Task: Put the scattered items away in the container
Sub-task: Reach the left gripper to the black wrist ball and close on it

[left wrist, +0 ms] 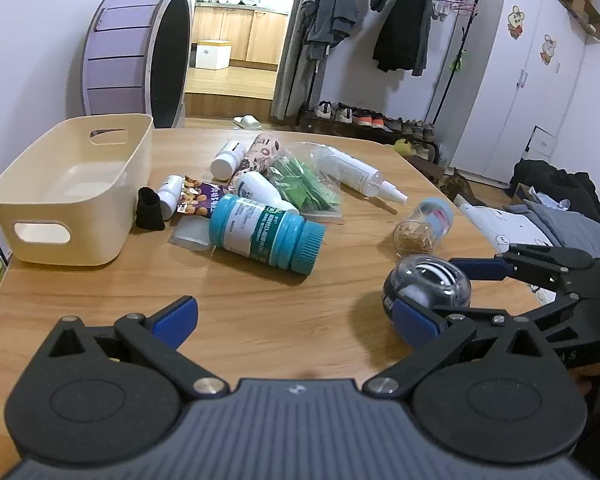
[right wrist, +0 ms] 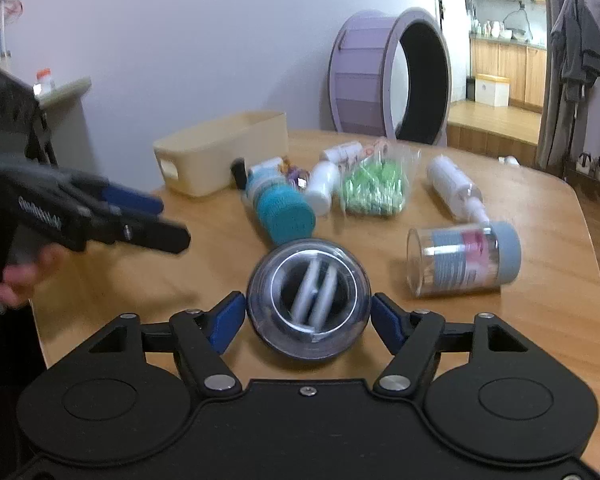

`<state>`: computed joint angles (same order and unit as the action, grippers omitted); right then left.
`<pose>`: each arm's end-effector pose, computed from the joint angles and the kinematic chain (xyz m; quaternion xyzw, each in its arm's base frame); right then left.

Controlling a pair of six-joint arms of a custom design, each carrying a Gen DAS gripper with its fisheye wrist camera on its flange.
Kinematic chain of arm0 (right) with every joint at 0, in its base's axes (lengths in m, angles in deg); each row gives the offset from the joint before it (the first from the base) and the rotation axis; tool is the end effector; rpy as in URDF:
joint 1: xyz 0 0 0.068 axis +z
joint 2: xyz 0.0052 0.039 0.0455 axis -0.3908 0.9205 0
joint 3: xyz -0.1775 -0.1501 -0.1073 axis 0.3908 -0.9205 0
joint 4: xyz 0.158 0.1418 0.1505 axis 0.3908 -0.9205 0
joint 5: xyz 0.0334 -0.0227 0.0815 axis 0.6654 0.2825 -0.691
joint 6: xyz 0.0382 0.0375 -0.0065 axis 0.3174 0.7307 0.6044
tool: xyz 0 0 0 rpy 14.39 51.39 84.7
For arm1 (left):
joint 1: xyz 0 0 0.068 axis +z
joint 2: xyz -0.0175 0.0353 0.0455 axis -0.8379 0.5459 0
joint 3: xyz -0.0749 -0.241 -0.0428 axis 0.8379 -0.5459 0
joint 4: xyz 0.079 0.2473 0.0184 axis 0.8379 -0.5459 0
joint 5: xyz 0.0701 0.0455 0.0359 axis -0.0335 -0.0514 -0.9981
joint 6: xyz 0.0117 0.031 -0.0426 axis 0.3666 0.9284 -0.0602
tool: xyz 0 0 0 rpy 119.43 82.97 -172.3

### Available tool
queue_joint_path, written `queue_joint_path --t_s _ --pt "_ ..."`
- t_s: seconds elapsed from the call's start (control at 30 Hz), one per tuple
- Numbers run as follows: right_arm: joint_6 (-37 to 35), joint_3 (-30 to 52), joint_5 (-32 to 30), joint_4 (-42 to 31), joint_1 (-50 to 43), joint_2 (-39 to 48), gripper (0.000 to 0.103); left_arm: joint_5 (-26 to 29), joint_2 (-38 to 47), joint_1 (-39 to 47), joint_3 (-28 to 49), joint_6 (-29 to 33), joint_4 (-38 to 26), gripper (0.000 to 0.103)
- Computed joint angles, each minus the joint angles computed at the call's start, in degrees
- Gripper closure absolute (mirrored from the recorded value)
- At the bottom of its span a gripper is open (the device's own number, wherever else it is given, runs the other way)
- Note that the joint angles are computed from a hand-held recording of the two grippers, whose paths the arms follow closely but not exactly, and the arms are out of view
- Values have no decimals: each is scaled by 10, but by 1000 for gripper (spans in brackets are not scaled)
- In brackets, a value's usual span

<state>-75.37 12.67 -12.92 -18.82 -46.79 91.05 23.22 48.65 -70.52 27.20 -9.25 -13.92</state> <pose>0.1630 -0.0438 0.0945 -0.2100 0.8512 0.1738 0.4485 0.1460 -0.0427 0.1247 0.1203 0.8905 -0.1559 0.4103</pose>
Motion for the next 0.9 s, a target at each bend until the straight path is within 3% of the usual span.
queue_joint_path --t_s 0.3,0.37,0.4,0.47,0.67,0.9 --pt "3 22 5 -32 17 2 37 28 -22 7 -19 8 17 0" --pt "-9 31 -29 -62 -15 -5 33 37 -40 6 -37 13 41 0" --pt "-18 36 -52 -80 -39 -11 26 38 -42 1 -43 17 53 0" --pt "-43 50 -89 -114 -90 -17 14 38 -21 -14 -43 23 77 0" --pt "-89 83 -127 -147 -189 18 9 111 87 -21 -37 12 171 2" --pt "-134 86 -138 -170 -204 38 8 73 180 -101 -43 3 285 3"
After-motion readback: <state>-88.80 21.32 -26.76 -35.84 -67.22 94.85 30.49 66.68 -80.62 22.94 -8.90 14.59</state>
